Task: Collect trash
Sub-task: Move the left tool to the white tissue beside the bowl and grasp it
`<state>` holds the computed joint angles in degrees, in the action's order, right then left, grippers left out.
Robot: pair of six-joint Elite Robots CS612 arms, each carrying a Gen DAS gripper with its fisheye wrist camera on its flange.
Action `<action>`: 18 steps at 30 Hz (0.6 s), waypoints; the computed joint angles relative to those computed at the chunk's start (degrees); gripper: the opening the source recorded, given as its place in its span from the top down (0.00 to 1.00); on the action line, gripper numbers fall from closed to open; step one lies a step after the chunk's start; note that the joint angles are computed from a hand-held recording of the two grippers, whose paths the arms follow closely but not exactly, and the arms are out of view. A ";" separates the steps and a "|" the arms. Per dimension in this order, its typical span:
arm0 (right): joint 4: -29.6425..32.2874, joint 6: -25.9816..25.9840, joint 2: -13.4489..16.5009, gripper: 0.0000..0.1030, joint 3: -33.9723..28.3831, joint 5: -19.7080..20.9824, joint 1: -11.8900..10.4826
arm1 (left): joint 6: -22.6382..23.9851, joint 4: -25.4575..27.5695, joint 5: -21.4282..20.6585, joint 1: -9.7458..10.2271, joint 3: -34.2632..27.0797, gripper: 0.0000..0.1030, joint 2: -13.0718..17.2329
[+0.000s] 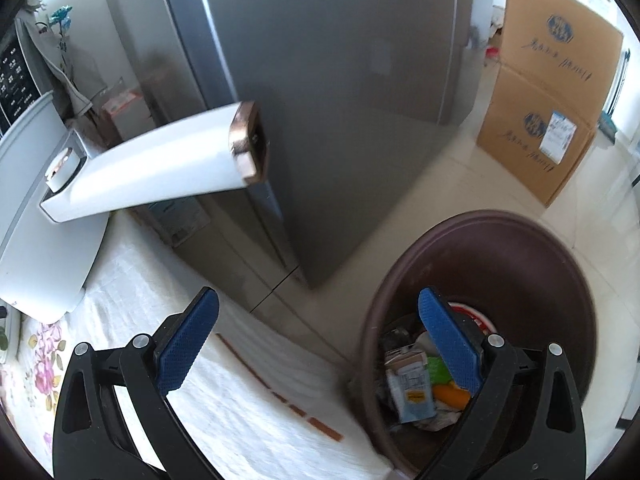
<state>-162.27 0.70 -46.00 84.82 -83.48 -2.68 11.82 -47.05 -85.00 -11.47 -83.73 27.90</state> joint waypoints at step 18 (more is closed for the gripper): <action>1.39 -4.84 1.64 0.07 -1.85 -4.54 2.28 | 4.50 -6.29 -1.66 1.57 2.03 0.68 1.44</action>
